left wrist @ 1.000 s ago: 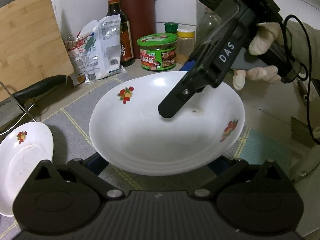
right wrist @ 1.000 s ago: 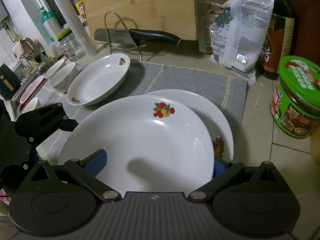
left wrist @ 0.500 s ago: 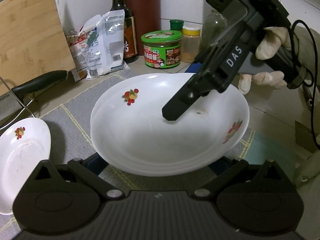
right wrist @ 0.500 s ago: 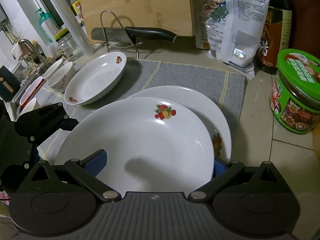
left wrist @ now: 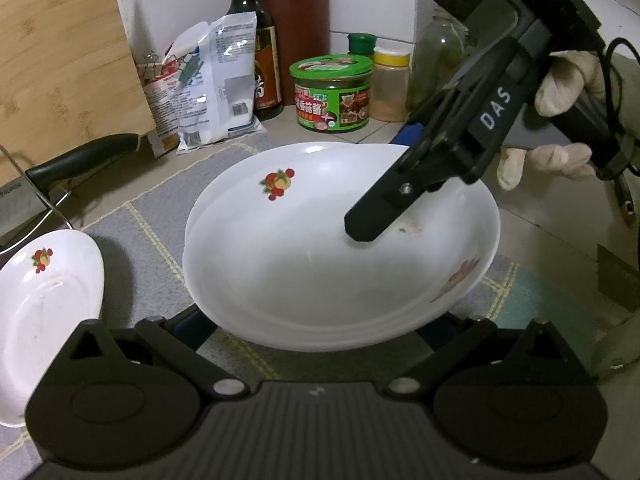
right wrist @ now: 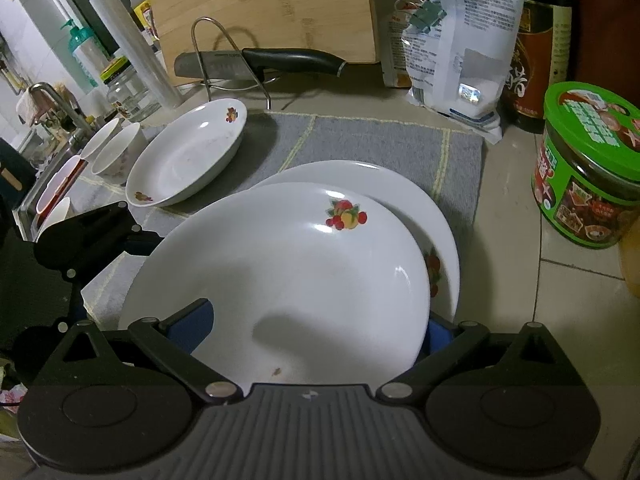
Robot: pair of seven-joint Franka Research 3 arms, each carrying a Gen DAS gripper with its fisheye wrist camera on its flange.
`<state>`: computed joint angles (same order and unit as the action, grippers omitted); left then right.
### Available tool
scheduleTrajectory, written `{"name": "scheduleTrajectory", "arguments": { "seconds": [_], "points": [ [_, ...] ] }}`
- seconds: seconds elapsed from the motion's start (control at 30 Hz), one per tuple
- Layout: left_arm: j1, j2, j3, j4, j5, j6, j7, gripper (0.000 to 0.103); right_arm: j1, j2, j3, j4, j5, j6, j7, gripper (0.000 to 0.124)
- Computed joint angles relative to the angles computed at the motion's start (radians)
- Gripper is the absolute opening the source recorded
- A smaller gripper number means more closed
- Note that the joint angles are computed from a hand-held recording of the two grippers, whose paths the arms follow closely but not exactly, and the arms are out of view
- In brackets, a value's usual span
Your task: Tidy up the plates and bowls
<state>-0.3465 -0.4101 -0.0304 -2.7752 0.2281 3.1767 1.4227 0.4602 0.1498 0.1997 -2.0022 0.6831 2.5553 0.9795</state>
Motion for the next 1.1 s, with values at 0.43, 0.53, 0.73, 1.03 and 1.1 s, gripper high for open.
{"name": "scheduleTrajectory", "arguments": {
  "seconds": [0.43,0.53,0.73,1.03,1.1],
  "points": [
    [0.002,0.001,-0.005,0.008,-0.014,-0.017,-0.012,0.102,0.005,-0.006,-0.005,0.006,-0.044,-0.019,0.068,0.103],
    [0.010,0.000,-0.015,0.011,-0.013,-0.028,-0.017,0.102,0.008,-0.007,-0.008,0.008,-0.066,-0.025,0.088,0.103],
    [0.018,-0.002,-0.027,0.026,-0.021,-0.068,-0.020,0.102,0.013,-0.005,-0.012,0.020,-0.108,-0.039,0.149,0.103],
    [0.042,-0.008,-0.054,0.032,-0.022,-0.092,-0.024,0.102,0.022,-0.003,-0.016,0.036,-0.181,-0.057,0.239,0.103],
    [0.046,-0.007,-0.059,0.033,-0.021,-0.094,-0.027,0.102,0.023,-0.004,-0.016,0.036,-0.192,-0.058,0.252,0.103]
  ]
}}
